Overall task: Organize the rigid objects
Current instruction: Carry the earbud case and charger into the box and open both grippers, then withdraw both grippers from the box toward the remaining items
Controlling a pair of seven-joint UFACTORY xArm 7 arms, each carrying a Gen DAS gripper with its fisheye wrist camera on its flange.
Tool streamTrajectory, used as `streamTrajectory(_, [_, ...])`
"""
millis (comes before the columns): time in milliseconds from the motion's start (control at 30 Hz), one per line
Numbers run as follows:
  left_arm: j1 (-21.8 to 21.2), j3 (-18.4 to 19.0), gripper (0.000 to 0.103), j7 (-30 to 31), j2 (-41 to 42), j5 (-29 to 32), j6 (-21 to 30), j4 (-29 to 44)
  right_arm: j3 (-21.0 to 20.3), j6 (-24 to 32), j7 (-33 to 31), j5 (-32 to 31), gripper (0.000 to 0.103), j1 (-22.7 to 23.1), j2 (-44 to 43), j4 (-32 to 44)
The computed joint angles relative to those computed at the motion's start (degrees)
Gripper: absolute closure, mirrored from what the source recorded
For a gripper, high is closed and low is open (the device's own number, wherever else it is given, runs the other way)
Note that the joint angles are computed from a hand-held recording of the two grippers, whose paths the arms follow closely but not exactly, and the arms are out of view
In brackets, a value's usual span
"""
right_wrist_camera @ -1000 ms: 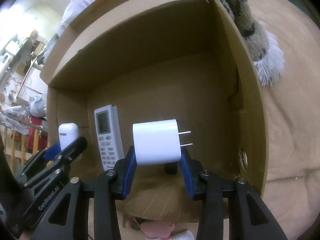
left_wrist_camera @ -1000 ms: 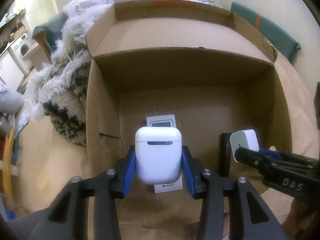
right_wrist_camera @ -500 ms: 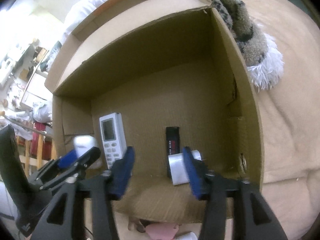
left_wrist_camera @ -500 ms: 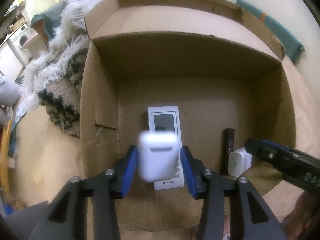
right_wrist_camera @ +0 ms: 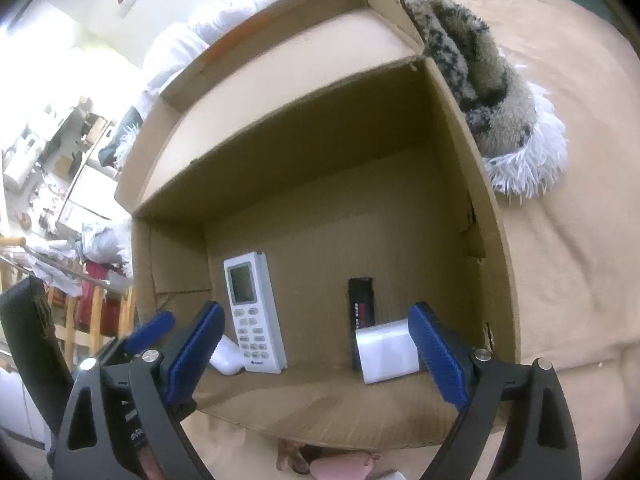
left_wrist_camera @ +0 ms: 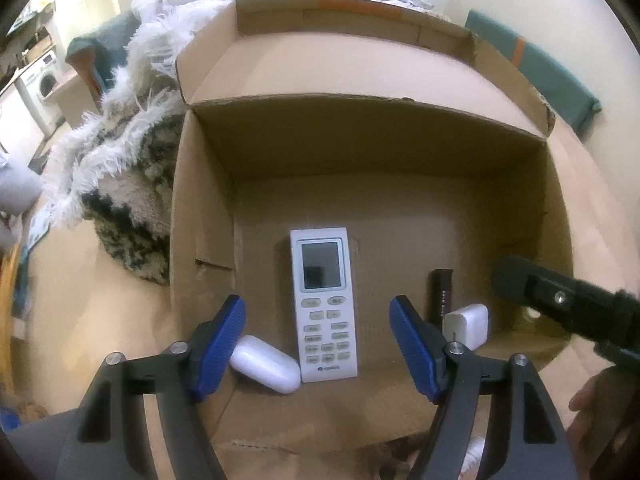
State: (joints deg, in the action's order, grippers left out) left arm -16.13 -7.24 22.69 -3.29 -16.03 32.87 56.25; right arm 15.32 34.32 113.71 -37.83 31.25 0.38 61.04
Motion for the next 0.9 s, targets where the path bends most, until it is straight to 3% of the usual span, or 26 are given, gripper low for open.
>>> streamTrajectory(600, [0.1,0.3,0.031,-0.1,-1.2,0.0,-0.2,-0.7,0.3,2.5,0.3,-1.9,0.004,0.2,-0.6,0.8])
streamTrajectory(900, [0.2,2.4,0.031,4.6,-6.0,-5.2,2.8,-3.2,3.0,7.4,4.1,-2.6,0.004,0.6,-4.3,-0.5])
